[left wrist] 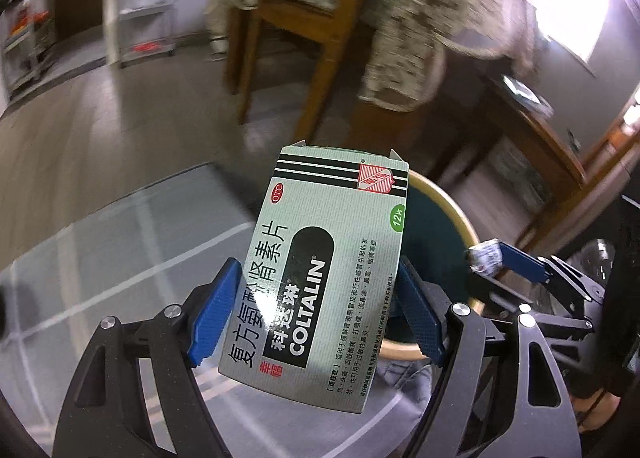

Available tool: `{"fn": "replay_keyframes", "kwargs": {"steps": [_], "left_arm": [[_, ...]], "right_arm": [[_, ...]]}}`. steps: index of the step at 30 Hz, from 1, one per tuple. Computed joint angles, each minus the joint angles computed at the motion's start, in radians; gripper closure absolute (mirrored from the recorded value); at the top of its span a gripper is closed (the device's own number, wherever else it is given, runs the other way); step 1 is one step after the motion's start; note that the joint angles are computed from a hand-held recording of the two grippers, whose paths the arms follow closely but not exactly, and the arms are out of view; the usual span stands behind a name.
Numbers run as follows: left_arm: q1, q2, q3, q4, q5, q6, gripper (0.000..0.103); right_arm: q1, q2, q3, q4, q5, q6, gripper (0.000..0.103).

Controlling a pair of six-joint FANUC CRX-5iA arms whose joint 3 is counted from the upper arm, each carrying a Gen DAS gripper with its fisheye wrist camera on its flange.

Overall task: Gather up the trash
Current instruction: 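Carry the medicine box and blister pack over the bin and release both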

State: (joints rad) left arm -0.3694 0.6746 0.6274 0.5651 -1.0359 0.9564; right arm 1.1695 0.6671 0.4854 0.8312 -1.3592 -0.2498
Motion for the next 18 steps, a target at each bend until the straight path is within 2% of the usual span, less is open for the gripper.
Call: {"fn": "replay_keyframes", "kwargs": {"steps": [9,14,18], "left_arm": [[-0.071,0.117,0.177,-0.058,-0.065,0.01,0.027],[-0.079,0.173,0.258,-0.062,-0.107,0.027,0.027],[-0.079,0.25,0.375,-0.05,-0.178,0.067,0.026]], "right_arm": [[0.0,-0.067,-0.113,-0.042,0.004,-0.111,0.042],[-0.003,-0.074,-0.118,-0.058,-0.005,-0.12,0.042],[-0.005,-0.072,-0.11,-0.074,-0.011,-0.108,0.042]]}}
